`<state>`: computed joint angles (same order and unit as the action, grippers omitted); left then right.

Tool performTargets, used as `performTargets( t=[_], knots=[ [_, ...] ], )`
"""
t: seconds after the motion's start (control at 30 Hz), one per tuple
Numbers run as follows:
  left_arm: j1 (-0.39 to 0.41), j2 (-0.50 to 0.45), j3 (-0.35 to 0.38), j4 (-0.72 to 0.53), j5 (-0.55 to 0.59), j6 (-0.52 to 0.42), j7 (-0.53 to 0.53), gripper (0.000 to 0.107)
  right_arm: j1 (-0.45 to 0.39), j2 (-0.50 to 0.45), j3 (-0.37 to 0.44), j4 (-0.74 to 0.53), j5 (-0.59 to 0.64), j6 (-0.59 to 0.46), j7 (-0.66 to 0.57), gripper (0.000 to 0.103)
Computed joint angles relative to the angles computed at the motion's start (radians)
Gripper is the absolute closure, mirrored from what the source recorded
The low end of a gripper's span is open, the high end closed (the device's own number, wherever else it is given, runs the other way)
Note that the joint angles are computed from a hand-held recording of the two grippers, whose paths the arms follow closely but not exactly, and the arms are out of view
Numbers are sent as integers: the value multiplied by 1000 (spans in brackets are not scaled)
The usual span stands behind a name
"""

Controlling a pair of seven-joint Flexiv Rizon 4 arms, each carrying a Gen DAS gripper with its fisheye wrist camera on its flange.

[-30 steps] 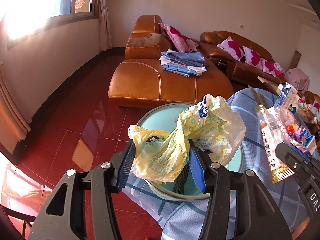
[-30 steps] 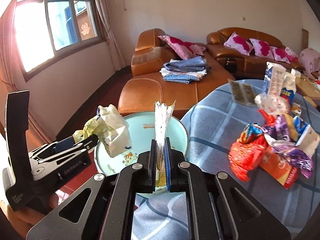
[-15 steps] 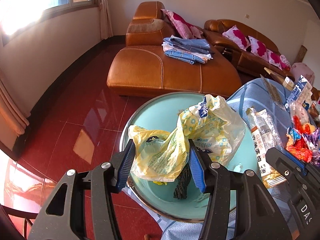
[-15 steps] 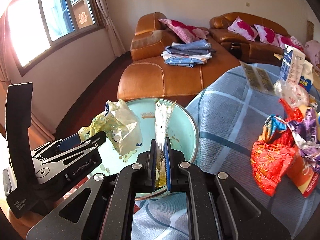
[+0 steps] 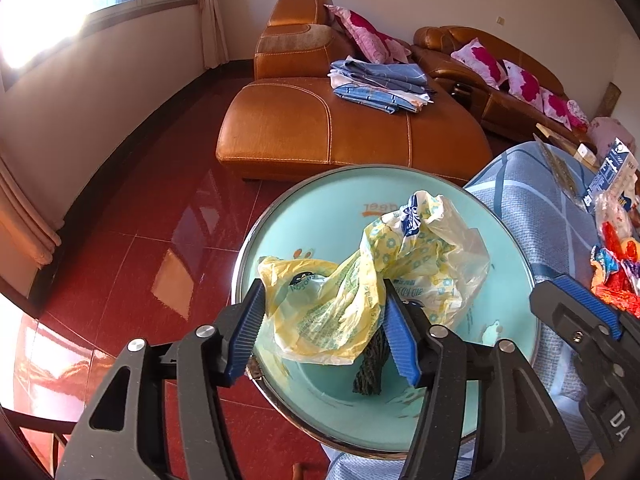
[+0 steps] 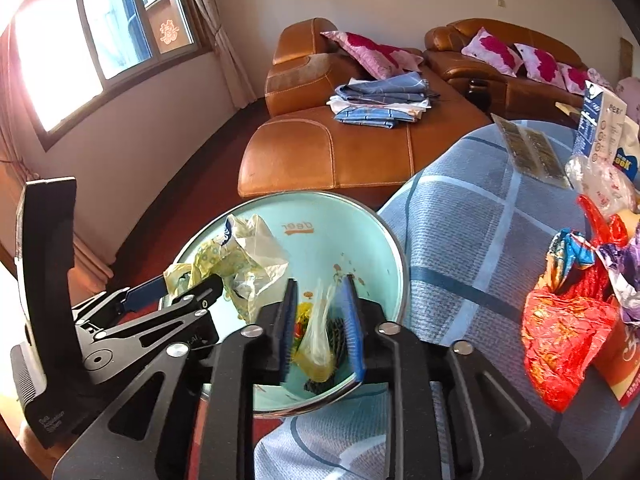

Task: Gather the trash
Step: 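Drop the plastic bag into the wastebasket with the left tool while the right tool drops a clear wrapper, then grasp the red wrapper with the left tool while the right tool grasps the purple snack bag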

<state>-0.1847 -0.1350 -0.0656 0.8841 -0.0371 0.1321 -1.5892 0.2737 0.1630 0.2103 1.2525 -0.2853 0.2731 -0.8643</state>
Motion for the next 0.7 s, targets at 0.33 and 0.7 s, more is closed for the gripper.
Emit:
performTargets(
  t=[0.33,0.7],
  knots=[
    [-18,28,0,1,66,23,-11,16,-29,53,24,35,-80,-2,71,56],
    [-39,75,-28,16,71,30,2,14,-88,151,53,90,-140,-17,145,55]
  ],
)
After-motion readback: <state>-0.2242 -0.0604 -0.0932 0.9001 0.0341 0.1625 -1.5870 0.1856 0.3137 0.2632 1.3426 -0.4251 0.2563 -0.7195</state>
